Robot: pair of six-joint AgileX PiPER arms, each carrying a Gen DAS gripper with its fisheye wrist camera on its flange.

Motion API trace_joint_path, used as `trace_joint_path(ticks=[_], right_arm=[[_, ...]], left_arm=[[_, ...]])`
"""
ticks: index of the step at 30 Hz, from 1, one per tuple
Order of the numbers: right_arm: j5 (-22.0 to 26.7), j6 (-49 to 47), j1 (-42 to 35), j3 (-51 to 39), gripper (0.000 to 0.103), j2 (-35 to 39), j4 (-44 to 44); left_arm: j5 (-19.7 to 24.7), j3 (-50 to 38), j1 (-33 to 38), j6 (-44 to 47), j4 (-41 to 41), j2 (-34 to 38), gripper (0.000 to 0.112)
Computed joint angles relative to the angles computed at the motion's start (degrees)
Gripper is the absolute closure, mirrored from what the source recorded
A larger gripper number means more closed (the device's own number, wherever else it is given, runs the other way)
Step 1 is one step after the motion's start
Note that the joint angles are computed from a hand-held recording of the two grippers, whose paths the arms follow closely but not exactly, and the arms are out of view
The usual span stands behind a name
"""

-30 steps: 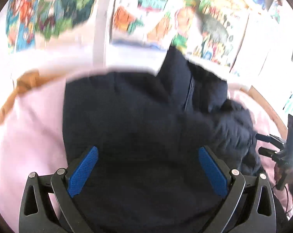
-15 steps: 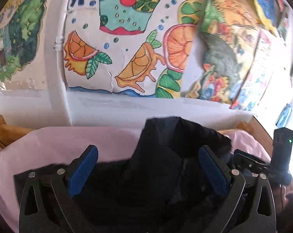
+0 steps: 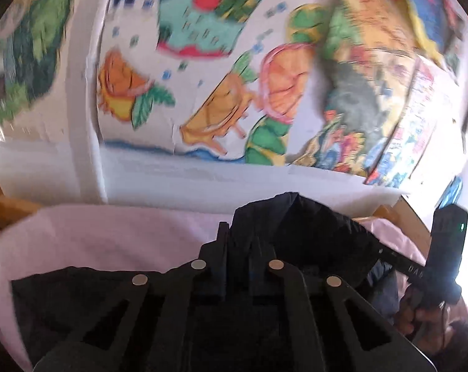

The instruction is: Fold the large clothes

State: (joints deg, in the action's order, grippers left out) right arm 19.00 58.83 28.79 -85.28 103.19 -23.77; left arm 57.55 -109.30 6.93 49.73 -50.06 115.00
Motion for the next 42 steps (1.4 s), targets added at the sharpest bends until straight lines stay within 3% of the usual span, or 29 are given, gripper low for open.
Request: trace_joint_path(ticks=[2, 7, 11, 16, 20, 28, 34, 38, 40, 42], right_arm=[[-0.5, 6.0, 1.4, 2.7, 0.090, -2.7, -6.6], [1.7, 21.5, 7.5, 11.4, 0.092, -11.6, -27.7], [10.5, 24.0, 17.1, 15.4, 0.093, -16.2, -39.3], [23.1, 24.3, 30.3, 20.3, 0.095, -18.6, -46.8], [29.1, 23.5, 36.4, 22.7, 0.096, -16.9, -48.3], [28.4, 24.5, 34.5, 23.0, 0.096, -7.3, -46.9], [26.8, 26.1, 32.9, 22.7, 0.095, -2.3, -47.1], [24.3, 22.0, 32.0, 22.4, 0.094, -4.9, -39.6], [21.5, 20.3, 30.9, 24.3, 0.087, -9.5, -37.3], [19.9, 19.7, 30.4, 26.0, 0.069, -14.3, -35.9]], left_arm=[[-1.6, 8.1, 1.7, 7.7, -4.2, -5.7, 0.106], [2.8, 21.3, 9.4, 23.3, -12.0, -15.0, 0.107], [7.0, 29.7, 14.6, 30.8, -14.1, -20.1, 0.108], [11.5, 41.4, 21.5, 41.8, -15.8, -25.4, 0.108], [6.4, 47.0, 20.5, 45.0, -12.7, -25.7, 0.108], [-4.7, 49.1, 13.7, 44.9, -11.3, -18.6, 0.108], [-7.4, 49.0, 12.2, 47.0, -11.7, -15.9, 0.108], [-7.6, 49.9, 12.6, 48.4, -12.5, -16.4, 0.108], [-7.4, 50.1, 12.9, 48.9, -12.8, -16.4, 0.108], [-7.4, 50.3, 13.2, 49.7, -13.3, -16.2, 0.108]])
